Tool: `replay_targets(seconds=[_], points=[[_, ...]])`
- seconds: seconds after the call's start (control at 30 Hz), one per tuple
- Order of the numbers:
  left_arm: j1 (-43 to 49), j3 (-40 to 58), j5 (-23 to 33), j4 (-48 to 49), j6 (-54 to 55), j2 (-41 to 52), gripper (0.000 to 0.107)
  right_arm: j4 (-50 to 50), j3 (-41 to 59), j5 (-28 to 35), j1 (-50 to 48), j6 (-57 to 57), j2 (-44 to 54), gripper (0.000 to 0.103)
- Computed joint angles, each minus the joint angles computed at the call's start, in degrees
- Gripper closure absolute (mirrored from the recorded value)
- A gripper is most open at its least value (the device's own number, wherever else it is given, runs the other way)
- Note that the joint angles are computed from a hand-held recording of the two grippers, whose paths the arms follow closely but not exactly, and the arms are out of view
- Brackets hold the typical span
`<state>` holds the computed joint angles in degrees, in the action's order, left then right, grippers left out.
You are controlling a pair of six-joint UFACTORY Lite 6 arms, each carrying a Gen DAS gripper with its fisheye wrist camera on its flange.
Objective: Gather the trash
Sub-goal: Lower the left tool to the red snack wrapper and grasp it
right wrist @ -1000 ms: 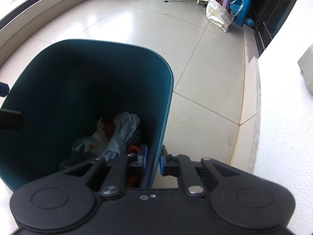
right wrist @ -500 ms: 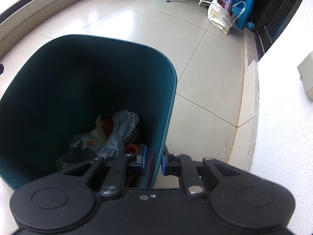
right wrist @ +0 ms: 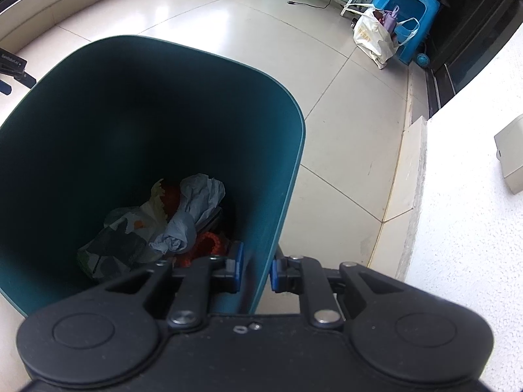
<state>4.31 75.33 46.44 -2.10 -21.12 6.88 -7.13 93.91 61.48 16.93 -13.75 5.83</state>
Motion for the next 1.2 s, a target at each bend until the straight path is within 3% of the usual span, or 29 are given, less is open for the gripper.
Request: replay_targets(seconds=[0.23, 0.6, 1.1, 1.2], points=[[4.4, -0.2, -7.9, -0.1, 0.9, 12.5, 0.023, -2.7, -0.2, 0.3, 1.7, 1.3, 0.7, 0.086], [7.4, 6.1, -13.0, -2.9, 3.1, 28.9, 0.023, -6.5, 0.5, 1.5, 3.6, 2.8, 3.3, 0.086], [6.3, 4.1, -15.3, 6.6, -7.4, 29.9, 0.024, -8.0, 2.8, 2.8, 4.3, 5.4, 6.0, 0.086], [6.0, 2.6, -15.6, 9.6, -10.0, 28.5, 0.041, -8.2, 2.8, 2.7, 4.4, 5.6, 6.2, 0.086]])
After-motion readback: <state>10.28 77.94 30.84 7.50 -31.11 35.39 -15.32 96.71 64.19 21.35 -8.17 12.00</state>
